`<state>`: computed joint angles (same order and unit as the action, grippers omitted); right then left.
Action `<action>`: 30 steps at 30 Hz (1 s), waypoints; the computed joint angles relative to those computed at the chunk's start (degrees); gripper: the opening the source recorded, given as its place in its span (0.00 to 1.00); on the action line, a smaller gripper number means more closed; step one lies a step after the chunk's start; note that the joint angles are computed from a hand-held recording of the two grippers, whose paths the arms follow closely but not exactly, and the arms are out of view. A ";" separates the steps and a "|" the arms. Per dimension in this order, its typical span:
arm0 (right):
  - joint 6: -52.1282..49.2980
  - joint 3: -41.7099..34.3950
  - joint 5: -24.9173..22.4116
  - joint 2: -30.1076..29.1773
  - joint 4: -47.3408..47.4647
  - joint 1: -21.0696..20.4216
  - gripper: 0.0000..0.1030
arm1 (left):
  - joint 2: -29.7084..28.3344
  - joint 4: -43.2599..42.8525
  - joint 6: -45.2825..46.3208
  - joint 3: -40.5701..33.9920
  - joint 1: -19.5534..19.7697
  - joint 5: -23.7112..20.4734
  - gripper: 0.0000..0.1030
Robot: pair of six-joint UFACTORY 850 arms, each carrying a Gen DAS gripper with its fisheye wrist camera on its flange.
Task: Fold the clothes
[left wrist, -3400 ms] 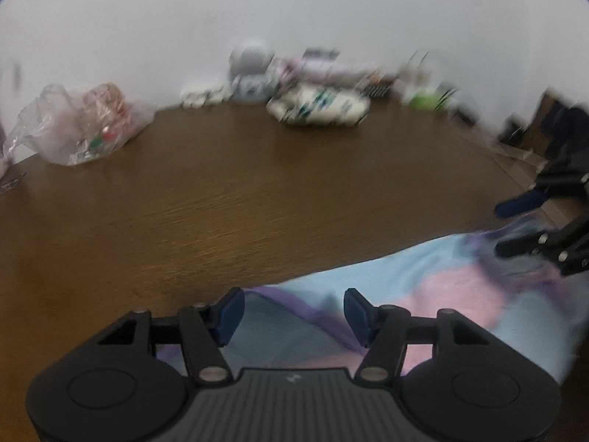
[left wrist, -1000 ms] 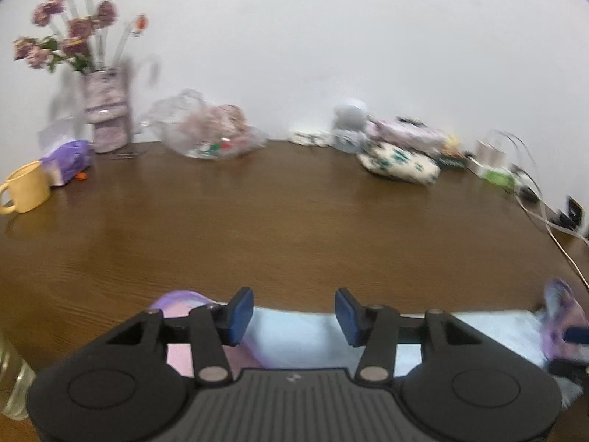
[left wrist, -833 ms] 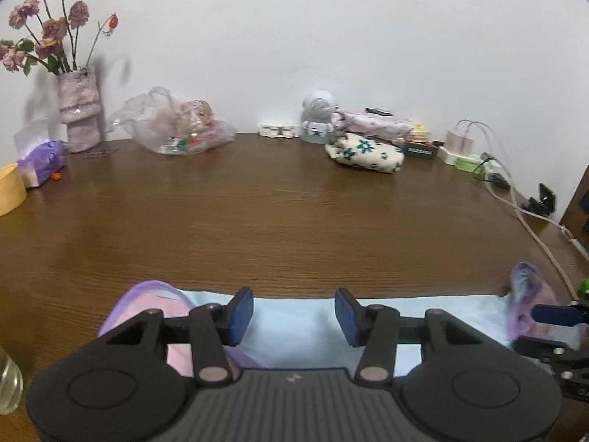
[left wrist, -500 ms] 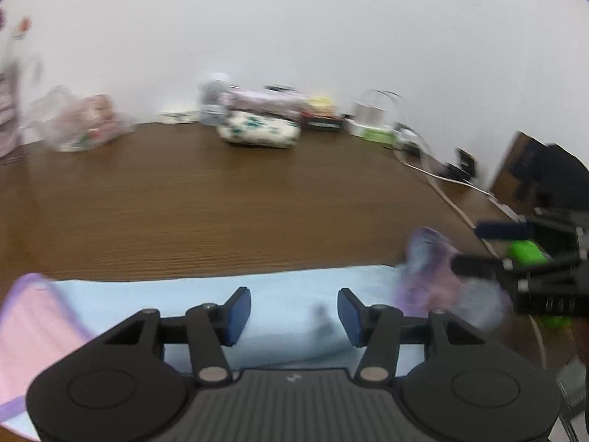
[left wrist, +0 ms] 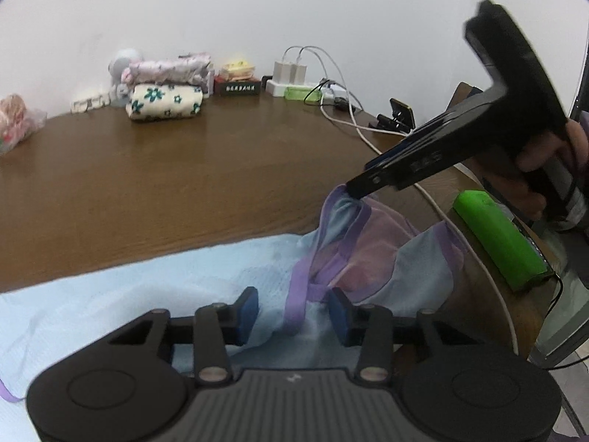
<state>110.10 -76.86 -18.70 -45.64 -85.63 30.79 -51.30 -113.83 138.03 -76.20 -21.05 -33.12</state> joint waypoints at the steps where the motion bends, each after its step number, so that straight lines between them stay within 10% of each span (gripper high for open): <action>1: -3.66 -1.48 -0.19 -1.18 3.66 0.14 0.32 | -0.15 0.65 -0.75 -0.15 0.22 -0.22 0.37; 4: -6.67 -4.23 -4.87 -3.67 7.88 1.68 0.06 | -0.43 1.90 -2.08 -0.39 0.72 -0.75 0.37; 12: 17.30 7.01 -27.13 0.62 -3.17 12.02 0.04 | -0.86 1.80 -1.05 -0.23 1.64 -2.60 0.38; 20: 18.94 7.55 -24.57 -0.45 -0.55 14.26 0.09 | -0.93 3.06 -2.20 -0.52 1.93 -2.86 0.37; 22: 25.53 8.20 -25.51 0.86 -5.63 13.88 0.49 | -0.76 2.06 -0.90 -0.05 1.89 -2.94 0.38; 23: 27.06 7.42 -25.85 0.55 -7.35 13.17 0.54 | -0.67 1.53 -0.22 0.13 1.78 -2.79 0.38; 30: 45.01 2.91 -18.17 -2.51 -13.29 7.55 0.48 | -0.40 0.68 2.02 0.61 1.55 -2.27 0.38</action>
<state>155.11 -73.96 -36.87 -48.15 -98.91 38.34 -51.70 -113.14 140.05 -75.59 -19.50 -35.39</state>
